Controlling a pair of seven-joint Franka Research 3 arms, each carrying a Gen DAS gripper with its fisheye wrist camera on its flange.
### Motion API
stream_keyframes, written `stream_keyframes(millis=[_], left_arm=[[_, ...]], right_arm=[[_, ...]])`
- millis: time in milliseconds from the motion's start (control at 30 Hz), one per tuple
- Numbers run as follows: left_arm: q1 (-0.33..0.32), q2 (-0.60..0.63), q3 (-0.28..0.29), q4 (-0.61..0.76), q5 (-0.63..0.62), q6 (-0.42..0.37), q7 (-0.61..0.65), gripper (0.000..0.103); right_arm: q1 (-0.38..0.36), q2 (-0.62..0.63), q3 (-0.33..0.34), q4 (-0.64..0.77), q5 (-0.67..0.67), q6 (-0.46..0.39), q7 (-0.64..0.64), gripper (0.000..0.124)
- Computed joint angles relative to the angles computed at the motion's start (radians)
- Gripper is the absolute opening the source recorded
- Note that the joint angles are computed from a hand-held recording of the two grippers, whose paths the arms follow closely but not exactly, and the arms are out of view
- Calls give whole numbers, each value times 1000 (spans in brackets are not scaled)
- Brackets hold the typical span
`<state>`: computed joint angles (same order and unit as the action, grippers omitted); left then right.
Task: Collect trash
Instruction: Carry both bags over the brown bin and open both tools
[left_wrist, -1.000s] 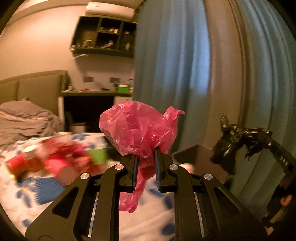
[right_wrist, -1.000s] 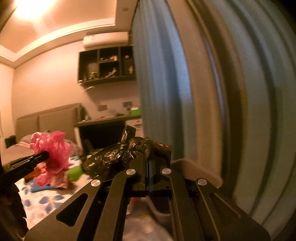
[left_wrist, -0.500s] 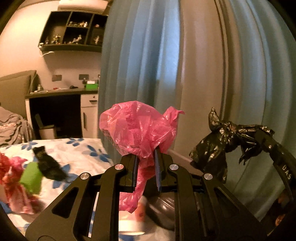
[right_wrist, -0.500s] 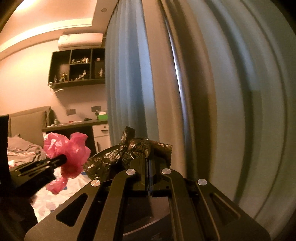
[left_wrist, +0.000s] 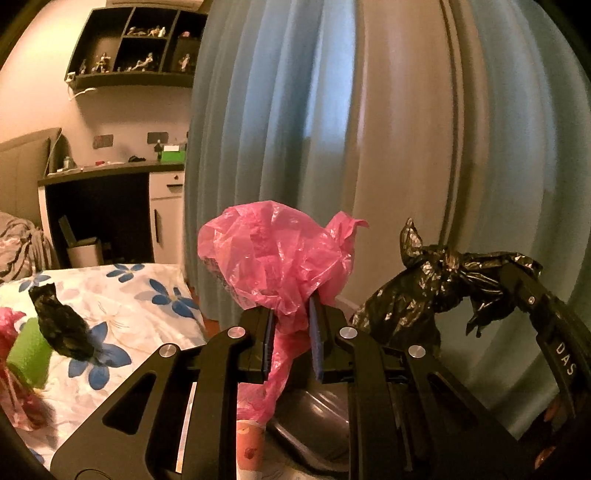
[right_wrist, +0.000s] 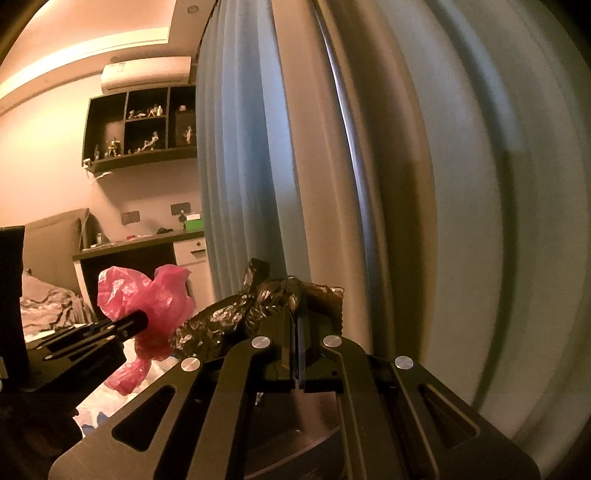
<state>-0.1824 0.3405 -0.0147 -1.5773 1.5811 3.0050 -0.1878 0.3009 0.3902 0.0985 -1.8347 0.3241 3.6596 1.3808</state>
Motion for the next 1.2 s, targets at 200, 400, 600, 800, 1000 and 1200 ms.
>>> stream_keyframes(millis=[200, 400, 600, 800, 1000, 1200], left_arm=[[-3, 52, 8, 42, -144, 21, 114, 17], [-32, 90, 46, 74, -255, 48, 214, 17], [-55, 129, 74, 103, -372, 69, 323, 18], [-89, 146, 123, 106, -470, 95, 383, 62], [-173, 131, 254, 95, -388, 117, 204, 88], [-229, 53, 323, 45, -133, 61, -95, 97]], right_arm=[[1, 17, -3, 20, -1, -23, -4, 2], [4, 37, -7, 49, 4, -44, -11, 2], [-32, 60, 25, 86, -41, -78, 26, 2], [-89, 69, 73, 88, -125, -81, 92, 27], [-98, 66, 70, 74, -166, -55, 145, 50], [-105, 37, 72, 31, -184, -28, 185, 54]])
